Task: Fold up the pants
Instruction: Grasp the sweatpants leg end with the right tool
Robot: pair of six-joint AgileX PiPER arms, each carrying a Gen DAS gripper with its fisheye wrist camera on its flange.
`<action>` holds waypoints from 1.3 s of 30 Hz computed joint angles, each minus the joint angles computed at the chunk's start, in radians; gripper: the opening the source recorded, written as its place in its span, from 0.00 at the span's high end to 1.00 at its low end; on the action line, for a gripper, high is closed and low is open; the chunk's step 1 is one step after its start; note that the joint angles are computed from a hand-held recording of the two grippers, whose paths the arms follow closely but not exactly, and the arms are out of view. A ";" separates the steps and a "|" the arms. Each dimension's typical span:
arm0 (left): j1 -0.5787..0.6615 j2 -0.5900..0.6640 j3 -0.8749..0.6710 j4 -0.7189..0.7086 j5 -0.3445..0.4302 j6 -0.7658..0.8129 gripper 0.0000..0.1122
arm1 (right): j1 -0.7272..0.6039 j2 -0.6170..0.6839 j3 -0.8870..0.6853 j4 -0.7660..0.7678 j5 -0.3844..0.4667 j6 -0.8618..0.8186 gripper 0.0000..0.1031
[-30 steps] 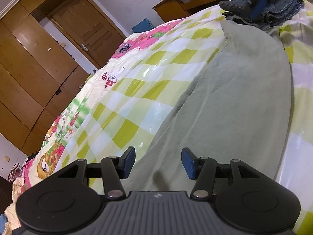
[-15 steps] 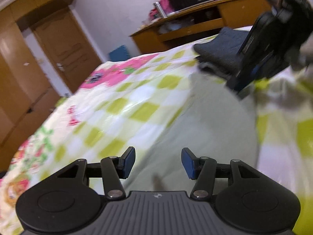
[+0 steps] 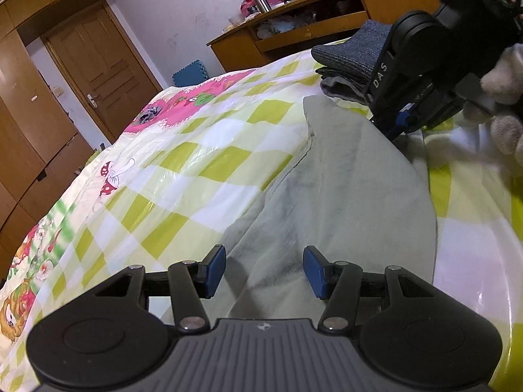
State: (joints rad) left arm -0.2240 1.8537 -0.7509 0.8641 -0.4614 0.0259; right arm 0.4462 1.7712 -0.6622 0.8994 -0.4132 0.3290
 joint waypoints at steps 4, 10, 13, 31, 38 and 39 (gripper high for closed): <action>0.014 -0.011 0.007 0.026 -0.004 -0.019 0.41 | 0.026 -0.020 0.017 0.056 -0.017 -0.019 0.89; 0.015 -0.008 0.003 0.029 -0.001 -0.024 0.41 | 0.011 -0.027 0.044 -0.060 -0.003 0.096 0.88; 0.006 -0.006 0.000 0.010 0.004 -0.014 0.41 | -0.017 -0.006 0.026 -0.177 0.011 0.174 0.88; 0.027 0.008 -0.014 -0.006 0.009 0.036 0.40 | 0.143 -0.185 0.265 0.021 -0.188 0.206 0.96; 0.049 0.003 -0.015 0.013 0.006 0.036 0.40 | 0.229 -0.206 0.339 0.040 -0.292 0.367 0.72; 0.052 0.004 -0.012 0.008 0.001 0.044 0.40 | 0.227 -0.198 0.339 0.025 -0.295 0.376 0.70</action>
State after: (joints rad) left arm -0.1724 1.8579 -0.7632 0.8721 -0.4607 0.0698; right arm 0.6732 1.5736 -0.3231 0.9245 -0.7082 0.7054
